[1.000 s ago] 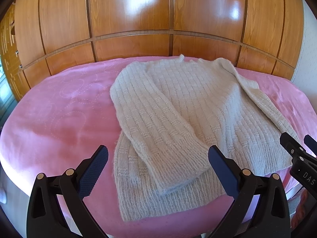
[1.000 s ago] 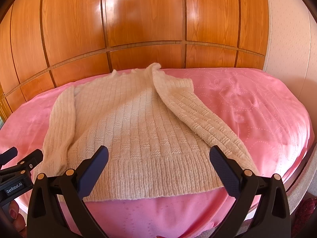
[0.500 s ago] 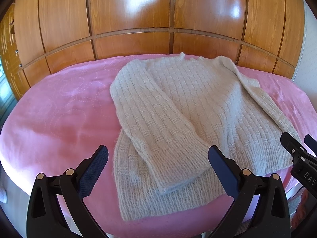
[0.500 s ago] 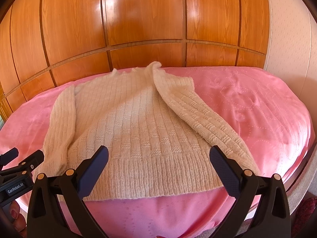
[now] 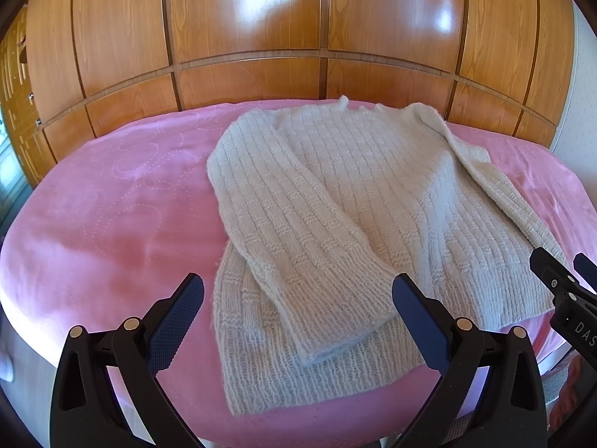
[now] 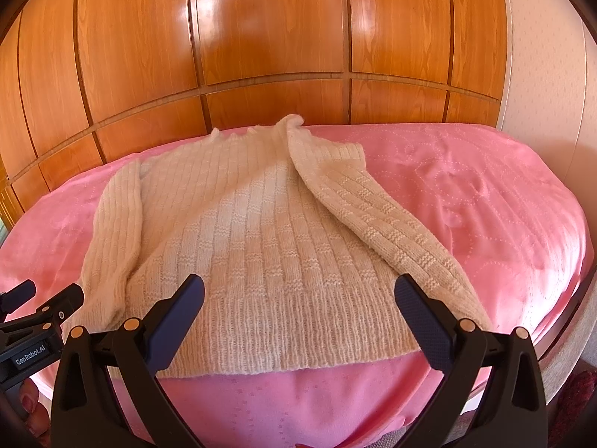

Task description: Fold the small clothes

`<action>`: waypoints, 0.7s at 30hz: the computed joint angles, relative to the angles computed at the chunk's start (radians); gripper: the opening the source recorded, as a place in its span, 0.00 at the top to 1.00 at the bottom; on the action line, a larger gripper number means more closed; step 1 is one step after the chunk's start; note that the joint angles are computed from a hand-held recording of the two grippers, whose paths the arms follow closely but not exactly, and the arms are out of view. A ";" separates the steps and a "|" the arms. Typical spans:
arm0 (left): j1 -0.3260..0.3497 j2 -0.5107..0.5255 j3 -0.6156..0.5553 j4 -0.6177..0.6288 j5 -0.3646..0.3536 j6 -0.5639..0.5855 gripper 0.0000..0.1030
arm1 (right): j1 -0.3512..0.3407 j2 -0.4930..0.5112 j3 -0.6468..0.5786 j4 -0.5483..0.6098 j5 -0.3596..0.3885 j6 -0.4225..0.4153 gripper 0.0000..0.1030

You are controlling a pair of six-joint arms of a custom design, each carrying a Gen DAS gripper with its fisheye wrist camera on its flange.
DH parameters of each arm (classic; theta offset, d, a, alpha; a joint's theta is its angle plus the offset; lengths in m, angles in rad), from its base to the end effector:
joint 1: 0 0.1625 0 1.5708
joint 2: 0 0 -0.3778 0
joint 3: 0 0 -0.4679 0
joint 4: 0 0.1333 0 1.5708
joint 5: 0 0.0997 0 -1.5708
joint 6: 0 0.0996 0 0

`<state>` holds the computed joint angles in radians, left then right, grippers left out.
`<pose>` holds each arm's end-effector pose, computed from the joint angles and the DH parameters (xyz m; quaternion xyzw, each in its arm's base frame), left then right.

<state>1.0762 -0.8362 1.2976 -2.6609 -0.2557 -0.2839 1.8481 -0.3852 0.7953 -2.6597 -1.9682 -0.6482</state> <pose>-0.1622 -0.7847 0.2728 -0.1088 0.7684 -0.4470 0.4449 0.3415 -0.8536 0.1090 0.3539 -0.8565 0.2865 0.2431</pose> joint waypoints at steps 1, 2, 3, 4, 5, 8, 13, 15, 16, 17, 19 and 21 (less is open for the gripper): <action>0.000 -0.001 0.002 0.004 0.001 -0.004 0.03 | 0.000 0.000 0.000 0.002 -0.001 0.002 0.02; 0.000 -0.001 0.000 0.008 0.000 -0.007 0.03 | -0.001 -0.002 0.003 0.001 0.000 0.004 0.02; 0.000 -0.001 0.001 0.011 0.000 -0.011 0.03 | -0.001 -0.003 0.004 0.004 0.000 0.005 0.02; 0.000 -0.001 0.000 0.010 0.000 -0.009 0.03 | -0.001 -0.001 0.001 0.009 -0.001 0.007 0.02; 0.000 -0.001 -0.001 0.012 0.000 -0.009 0.03 | -0.001 -0.001 -0.001 0.013 -0.003 0.009 0.02; 0.001 -0.004 0.001 0.027 -0.001 -0.023 0.03 | -0.001 0.000 -0.003 0.017 -0.005 0.011 0.02; 0.002 -0.006 -0.002 0.062 -0.002 -0.054 0.03 | -0.002 0.004 -0.009 0.017 -0.002 0.010 0.02; 0.002 -0.007 -0.003 0.072 -0.004 -0.062 0.03 | -0.002 0.006 -0.011 0.017 0.000 0.011 0.02; 0.002 -0.007 -0.004 0.075 -0.005 -0.064 0.03 | -0.002 0.008 -0.014 0.018 -0.002 0.009 0.02; 0.002 -0.007 -0.004 0.077 -0.005 -0.065 0.03 | -0.002 0.006 -0.012 0.017 -0.002 0.011 0.02; 0.002 -0.009 -0.005 0.088 -0.006 -0.074 0.03 | -0.003 0.005 -0.011 0.019 -0.001 0.012 0.02; 0.002 -0.010 -0.005 0.095 -0.007 -0.079 0.03 | -0.003 0.007 -0.013 0.019 -0.003 0.012 0.02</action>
<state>1.0786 -0.8464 1.2925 -2.5662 -0.2624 -0.3626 1.8453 -0.3784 0.7822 -2.6405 -1.9711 -0.6363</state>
